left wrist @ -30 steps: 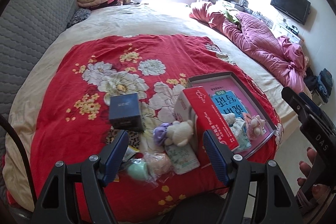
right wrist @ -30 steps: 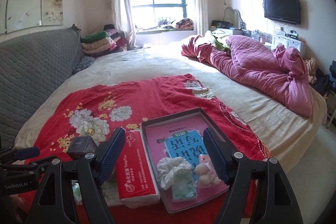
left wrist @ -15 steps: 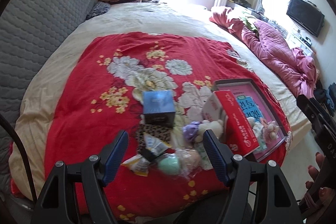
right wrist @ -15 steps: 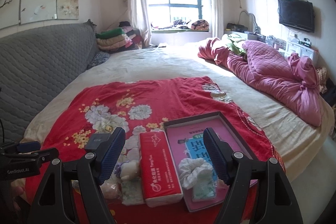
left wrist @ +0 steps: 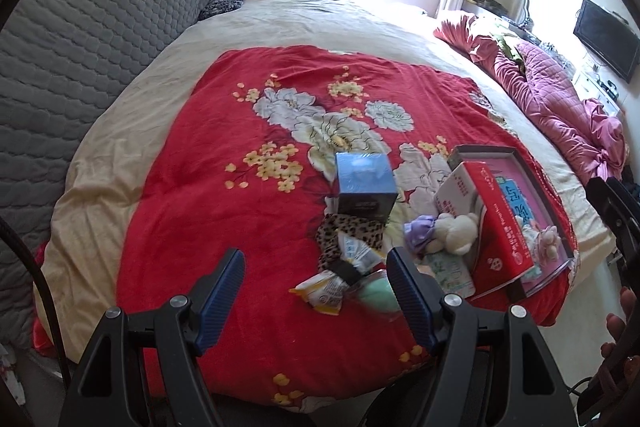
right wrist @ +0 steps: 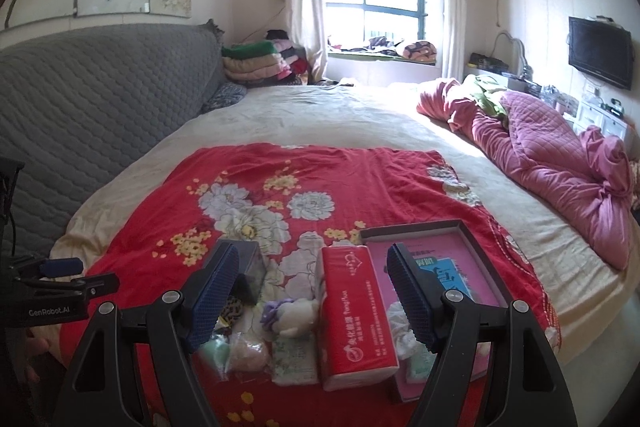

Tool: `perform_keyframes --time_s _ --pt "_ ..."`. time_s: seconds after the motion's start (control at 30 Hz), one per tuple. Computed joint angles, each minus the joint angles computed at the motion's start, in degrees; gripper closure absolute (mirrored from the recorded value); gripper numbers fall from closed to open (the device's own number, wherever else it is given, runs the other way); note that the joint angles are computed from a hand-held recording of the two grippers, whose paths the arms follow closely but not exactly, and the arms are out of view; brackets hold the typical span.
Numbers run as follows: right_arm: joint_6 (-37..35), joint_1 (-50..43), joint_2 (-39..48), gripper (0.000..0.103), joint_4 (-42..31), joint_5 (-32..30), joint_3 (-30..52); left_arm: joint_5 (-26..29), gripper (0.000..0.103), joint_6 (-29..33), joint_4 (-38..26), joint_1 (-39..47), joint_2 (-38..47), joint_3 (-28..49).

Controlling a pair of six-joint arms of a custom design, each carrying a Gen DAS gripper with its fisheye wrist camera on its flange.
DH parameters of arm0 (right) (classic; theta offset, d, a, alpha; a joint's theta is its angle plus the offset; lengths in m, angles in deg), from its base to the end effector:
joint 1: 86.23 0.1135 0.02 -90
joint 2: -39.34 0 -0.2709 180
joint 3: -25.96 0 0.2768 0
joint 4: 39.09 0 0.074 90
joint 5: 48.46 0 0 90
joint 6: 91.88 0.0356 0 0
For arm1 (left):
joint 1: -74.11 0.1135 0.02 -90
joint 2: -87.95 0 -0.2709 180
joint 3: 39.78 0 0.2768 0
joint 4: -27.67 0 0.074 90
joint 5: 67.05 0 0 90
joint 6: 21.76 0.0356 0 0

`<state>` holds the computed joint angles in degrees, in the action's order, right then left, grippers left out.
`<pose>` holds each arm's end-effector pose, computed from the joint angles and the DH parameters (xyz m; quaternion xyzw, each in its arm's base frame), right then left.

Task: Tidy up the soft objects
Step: 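Move both tools back from the tray toward the pile of items, then grasp the yellow-white snack packet with left tool while right grasps the white plush bear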

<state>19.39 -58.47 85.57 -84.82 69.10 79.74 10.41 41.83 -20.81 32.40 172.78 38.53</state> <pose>0.1758 0.0739 0.2802 0.0545 0.8781 -0.0188 0.4750 0.2537 -0.2158 0.2628 0.0937 0.9439 -0.0811 0.3060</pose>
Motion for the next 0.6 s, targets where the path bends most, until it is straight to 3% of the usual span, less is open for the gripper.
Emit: perform_keyframes --time_s 0.17,0.6 --pt "0.32 1.91 2.45 0.025 0.33 1.18 0.1 -0.62 0.03 0.13 0.13 -0.23 -0.23 -1.42" --pt "-0.74 2.25 7.18 0.025 2.44 -0.75 -1.32 4.41 0.03 -0.15 2.19 2.67 2.42 -4.73"
